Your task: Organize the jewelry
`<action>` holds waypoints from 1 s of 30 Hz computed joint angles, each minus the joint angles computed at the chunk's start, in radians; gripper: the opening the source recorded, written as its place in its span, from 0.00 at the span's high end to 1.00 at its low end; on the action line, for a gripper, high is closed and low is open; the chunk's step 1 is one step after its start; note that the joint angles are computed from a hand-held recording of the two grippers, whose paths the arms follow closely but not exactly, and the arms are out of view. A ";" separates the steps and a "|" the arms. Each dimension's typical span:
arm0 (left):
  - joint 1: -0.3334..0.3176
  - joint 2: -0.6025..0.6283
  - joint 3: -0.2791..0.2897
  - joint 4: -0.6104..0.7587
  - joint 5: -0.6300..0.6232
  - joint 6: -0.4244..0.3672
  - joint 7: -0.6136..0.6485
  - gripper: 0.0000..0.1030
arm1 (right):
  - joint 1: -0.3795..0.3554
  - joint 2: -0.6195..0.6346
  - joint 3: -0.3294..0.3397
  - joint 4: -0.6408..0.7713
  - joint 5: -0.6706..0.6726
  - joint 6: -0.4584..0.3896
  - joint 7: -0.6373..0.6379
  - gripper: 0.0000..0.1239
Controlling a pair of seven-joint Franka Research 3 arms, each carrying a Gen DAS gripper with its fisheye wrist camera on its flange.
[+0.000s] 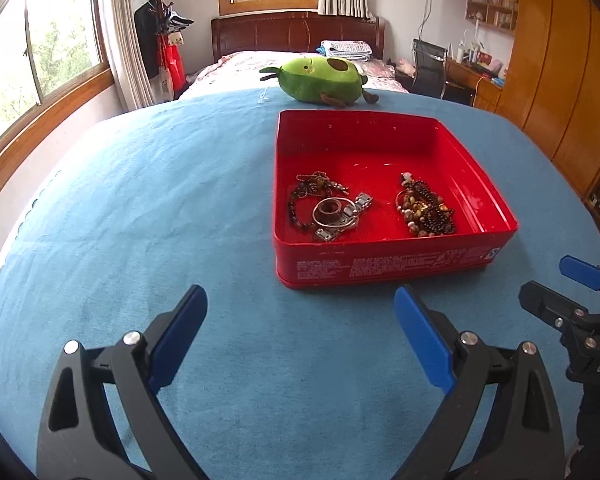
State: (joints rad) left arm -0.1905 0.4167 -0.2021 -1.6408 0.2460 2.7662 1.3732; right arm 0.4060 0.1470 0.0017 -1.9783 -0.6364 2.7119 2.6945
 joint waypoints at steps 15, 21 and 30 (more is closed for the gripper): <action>0.003 0.019 0.003 0.023 0.000 -0.006 -0.011 0.09 | 0.000 0.008 -0.006 0.004 -0.002 0.003 0.002 0.20; 0.006 0.014 0.001 0.017 -0.003 -0.006 -0.006 0.09 | 0.001 0.013 -0.010 0.011 -0.006 0.001 0.005 0.20; 0.004 0.012 0.002 0.018 -0.004 -0.010 -0.009 0.09 | 0.001 0.021 -0.014 0.019 0.000 -0.004 -0.001 0.20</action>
State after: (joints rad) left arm -0.1863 0.4286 -0.2001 -1.6229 0.2425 2.7557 1.3638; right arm 0.4071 0.1677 -0.0119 -1.9595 -0.6366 2.7080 2.6932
